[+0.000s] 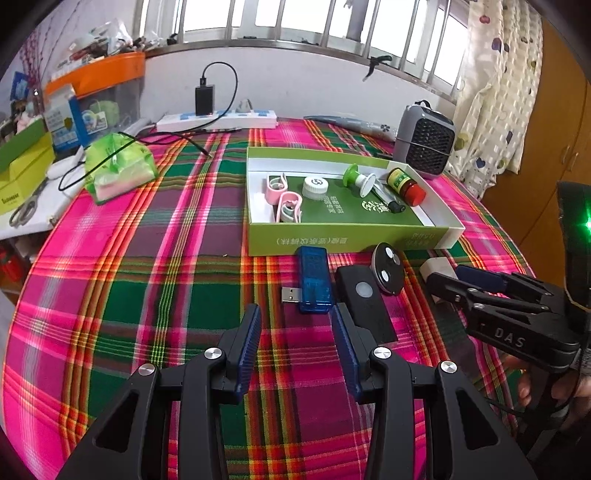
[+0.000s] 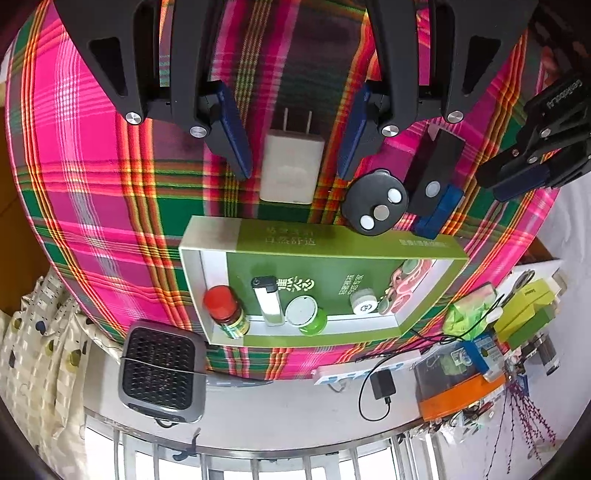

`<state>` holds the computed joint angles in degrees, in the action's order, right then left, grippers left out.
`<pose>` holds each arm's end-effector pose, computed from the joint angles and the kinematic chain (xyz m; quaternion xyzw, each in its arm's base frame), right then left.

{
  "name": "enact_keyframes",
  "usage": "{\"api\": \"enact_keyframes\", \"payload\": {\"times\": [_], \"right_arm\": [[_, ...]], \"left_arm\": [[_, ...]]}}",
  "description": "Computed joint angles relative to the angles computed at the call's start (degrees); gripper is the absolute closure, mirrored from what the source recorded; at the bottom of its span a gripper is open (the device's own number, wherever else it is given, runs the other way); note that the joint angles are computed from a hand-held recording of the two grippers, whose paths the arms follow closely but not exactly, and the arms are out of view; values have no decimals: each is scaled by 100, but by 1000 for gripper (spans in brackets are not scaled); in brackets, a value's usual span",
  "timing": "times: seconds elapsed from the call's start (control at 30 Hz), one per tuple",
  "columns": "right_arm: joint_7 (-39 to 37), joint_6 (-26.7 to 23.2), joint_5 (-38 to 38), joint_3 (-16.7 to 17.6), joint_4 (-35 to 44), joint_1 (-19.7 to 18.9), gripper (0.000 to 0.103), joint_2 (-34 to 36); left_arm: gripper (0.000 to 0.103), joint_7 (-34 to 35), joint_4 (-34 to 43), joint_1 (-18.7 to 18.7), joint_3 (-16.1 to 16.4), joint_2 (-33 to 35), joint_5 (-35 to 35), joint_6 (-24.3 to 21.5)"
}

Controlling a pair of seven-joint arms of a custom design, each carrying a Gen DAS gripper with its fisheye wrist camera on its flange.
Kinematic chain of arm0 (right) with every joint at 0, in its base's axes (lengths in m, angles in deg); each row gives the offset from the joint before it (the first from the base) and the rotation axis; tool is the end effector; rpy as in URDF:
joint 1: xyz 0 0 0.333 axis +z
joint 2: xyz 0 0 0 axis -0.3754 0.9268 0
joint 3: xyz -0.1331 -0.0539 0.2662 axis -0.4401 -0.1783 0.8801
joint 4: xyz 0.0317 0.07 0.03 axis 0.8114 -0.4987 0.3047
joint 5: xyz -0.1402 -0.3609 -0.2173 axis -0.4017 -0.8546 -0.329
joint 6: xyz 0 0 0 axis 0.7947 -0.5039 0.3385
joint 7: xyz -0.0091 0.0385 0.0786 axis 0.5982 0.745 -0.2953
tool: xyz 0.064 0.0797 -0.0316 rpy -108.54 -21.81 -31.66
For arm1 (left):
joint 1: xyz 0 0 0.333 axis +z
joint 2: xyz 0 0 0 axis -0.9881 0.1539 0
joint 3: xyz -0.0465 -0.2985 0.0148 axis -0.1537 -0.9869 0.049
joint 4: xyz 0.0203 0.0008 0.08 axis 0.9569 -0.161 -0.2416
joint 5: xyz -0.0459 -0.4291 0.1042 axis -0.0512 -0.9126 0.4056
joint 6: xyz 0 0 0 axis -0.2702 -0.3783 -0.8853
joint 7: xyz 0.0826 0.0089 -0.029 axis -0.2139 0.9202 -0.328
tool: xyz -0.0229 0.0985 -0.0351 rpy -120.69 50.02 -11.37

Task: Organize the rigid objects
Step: 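Withdraw both grippers toward the white charger plug and blue USB stick, then close the right gripper on the white charger plug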

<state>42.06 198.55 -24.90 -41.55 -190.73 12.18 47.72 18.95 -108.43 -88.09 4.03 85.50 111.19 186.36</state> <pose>0.5992 0.4064 0.3925 -0.7296 0.5940 -0.1741 0.2909 0.5664 -0.1997 0.4052 -0.6573 0.6597 -0.3028 0.2026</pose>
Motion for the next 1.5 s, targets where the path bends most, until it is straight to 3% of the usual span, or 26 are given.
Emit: {"api": "enact_keyframes", "payload": {"times": [0.13,0.4,0.63,0.9,1.07,1.5], "right_arm": [[-131,-145,79,32,154,-10,53,119],[-63,-364,-48,-53,282,70,53,204],[139,-523,-352,-103,318,108,53,206],[162,-497,-428,-30,214,20,54,127],[121,-411,-392,-13,125,-32,68,67],[130,-240,-353,4,-122,-132,68,-108]], "left_arm": [[64,266,-22,-41,8,2,-286,39],[64,1576,15,-238,-19,77,-1790,121],[59,2000,195,-291,-101,197,-2251,-4],[59,1731,443,-308,-147,357,-1809,-271],[59,1285,596,-331,-124,455,-1244,-469],[59,410,948,-413,-49,699,-88,-798]]}}
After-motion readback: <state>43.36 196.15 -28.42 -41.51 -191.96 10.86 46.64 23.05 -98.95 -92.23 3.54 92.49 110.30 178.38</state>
